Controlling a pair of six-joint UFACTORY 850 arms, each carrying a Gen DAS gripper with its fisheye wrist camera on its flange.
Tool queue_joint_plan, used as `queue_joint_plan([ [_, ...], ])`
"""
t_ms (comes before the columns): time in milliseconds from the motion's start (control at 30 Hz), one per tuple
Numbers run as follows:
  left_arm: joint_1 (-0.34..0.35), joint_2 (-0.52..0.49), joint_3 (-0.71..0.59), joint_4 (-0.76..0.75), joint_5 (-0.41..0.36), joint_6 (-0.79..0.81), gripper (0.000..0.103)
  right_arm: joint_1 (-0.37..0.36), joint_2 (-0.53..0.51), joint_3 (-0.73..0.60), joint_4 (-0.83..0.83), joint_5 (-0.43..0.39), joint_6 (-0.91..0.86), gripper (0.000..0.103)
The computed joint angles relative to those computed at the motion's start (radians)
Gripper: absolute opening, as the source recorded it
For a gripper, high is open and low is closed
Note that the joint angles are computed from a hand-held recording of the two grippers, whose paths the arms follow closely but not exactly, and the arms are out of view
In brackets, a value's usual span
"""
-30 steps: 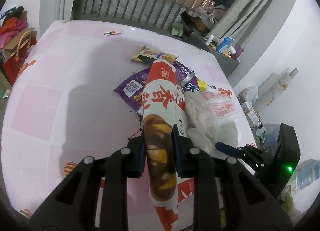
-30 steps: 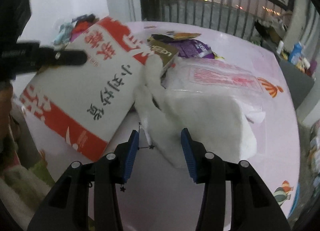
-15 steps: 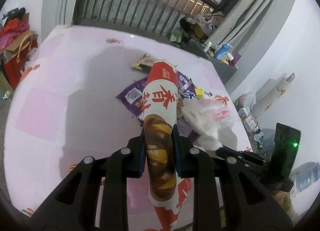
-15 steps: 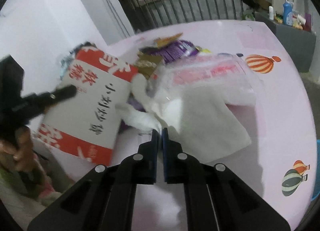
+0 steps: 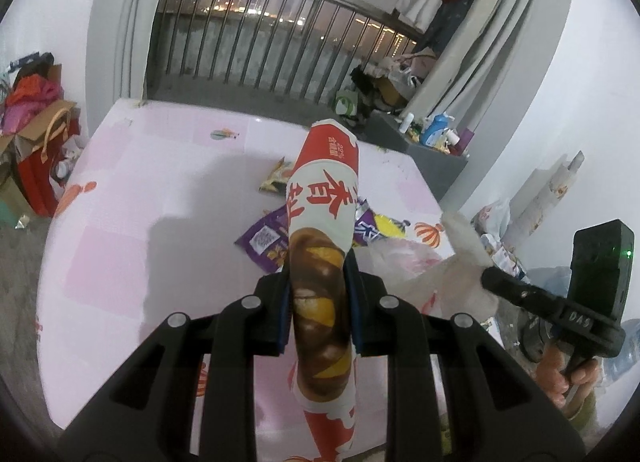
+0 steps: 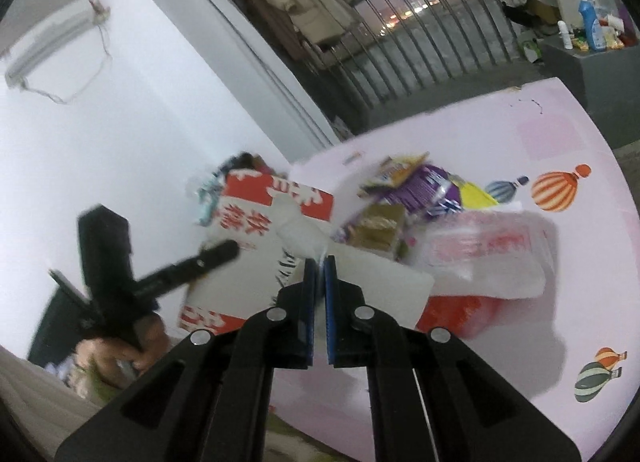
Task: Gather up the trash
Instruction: 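Lift both held bags off the table and turn toward the wastebasket, then open both tools over the blue wastebasket, dropping both bags in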
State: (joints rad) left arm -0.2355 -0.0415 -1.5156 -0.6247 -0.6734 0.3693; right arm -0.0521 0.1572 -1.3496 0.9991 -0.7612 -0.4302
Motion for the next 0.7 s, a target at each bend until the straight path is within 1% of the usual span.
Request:
queue_joint_plan([
  [200,-0.024,0.005,-0.032,-0.027,0.002,0.045,0.020,-0.059,0.043,0.018,0.165,-0.008,-0.091,0.005],
  [300,-0.051,-0.008,-0.068,-0.048,-0.004,0.080,0.020,-0.098,0.080,0.031,0.194,0.010,-0.113,0.005],
  [433,-0.107,-0.059,-0.142,-0.095,-0.032,0.134,0.020,-0.166,0.145,0.061,0.192,0.045,-0.106,0.005],
  [500,-0.141,-0.096,-0.187,-0.118,-0.055,0.151,0.020,-0.219,0.187,0.083,0.175,0.059,-0.088,0.005],
  [567,-0.181,-0.155,-0.259,-0.144,-0.097,0.162,0.020,-0.273,0.226,0.102,0.131,0.077,-0.050,0.005],
  [700,-0.268,-0.285,-0.418,-0.174,-0.185,0.187,0.020,-0.413,0.299,0.142,0.017,0.083,0.061,0.005],
])
